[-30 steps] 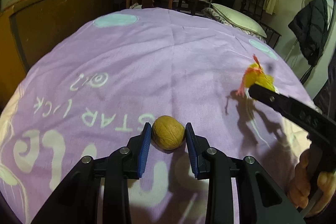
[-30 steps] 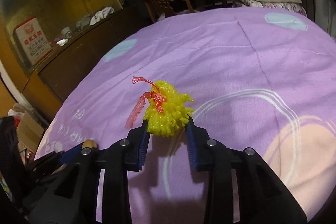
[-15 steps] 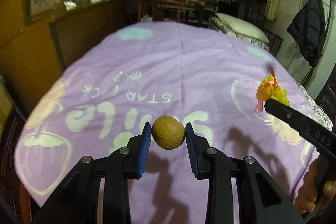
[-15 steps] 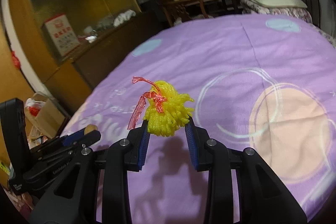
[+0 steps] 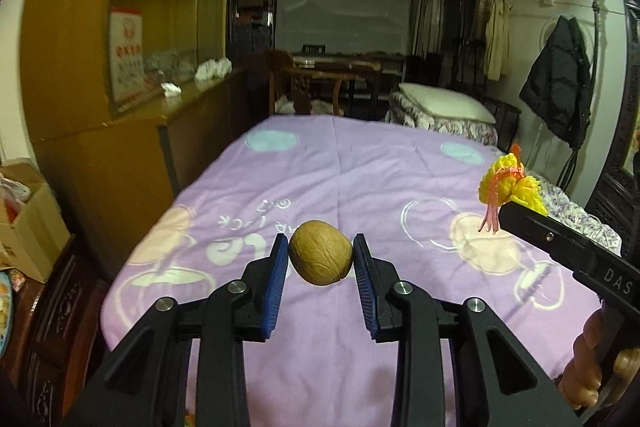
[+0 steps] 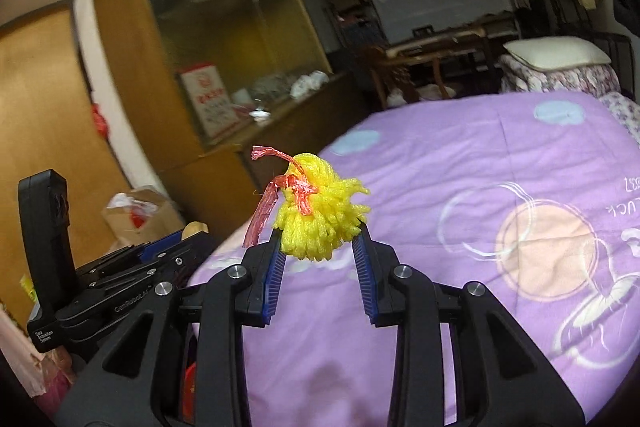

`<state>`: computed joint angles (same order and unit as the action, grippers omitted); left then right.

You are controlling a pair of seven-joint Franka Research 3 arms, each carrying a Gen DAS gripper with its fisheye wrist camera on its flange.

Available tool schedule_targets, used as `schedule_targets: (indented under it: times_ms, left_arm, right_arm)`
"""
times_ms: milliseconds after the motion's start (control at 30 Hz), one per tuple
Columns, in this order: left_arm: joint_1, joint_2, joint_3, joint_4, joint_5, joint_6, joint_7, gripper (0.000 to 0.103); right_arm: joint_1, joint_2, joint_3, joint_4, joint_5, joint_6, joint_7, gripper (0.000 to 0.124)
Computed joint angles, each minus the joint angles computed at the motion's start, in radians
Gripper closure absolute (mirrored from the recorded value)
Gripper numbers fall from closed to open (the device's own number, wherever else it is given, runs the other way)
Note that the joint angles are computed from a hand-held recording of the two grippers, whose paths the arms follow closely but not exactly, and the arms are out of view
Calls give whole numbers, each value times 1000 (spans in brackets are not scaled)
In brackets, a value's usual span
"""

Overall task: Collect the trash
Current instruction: 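Carry the walnut and yellow flower with both grippers over the wastebasket, then open both grippers to drop the walnut and flower into the wastebasket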

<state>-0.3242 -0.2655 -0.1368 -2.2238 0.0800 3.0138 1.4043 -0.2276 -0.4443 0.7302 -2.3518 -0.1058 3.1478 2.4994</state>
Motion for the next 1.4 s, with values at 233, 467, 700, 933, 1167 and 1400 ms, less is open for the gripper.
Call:
schedule_targets:
  times_ms: [233,467,700,933,1167,1400]
  left_arm:
    - [-59,-229,101,-174,-30,-31,71,70]
    - [31,-315,125,-260,0,-95,98,70]
    - [88,-313,198,-349,-27,-160,151,70]
    - [89,-206,293,-384,-164,-200,290,64]
    - [185,-113,288,-416,-259,-193,362,29]
    - [316,-61,245,-431,-248,-147,323,21]
  right_arm:
    - [114,-33,-16,30,17,-8,-37,90]
    - [131,106,36,165,-58,-63,-54,90]
    - [190,400,76,362,-231,-201,-32,90]
    - [353,724,51,604,-252,-401,-173,90]
    - [537,1020,6,921,-174,-668,-395,88]
    - [694,1191,-82,1180,-107,-866,-530,77]
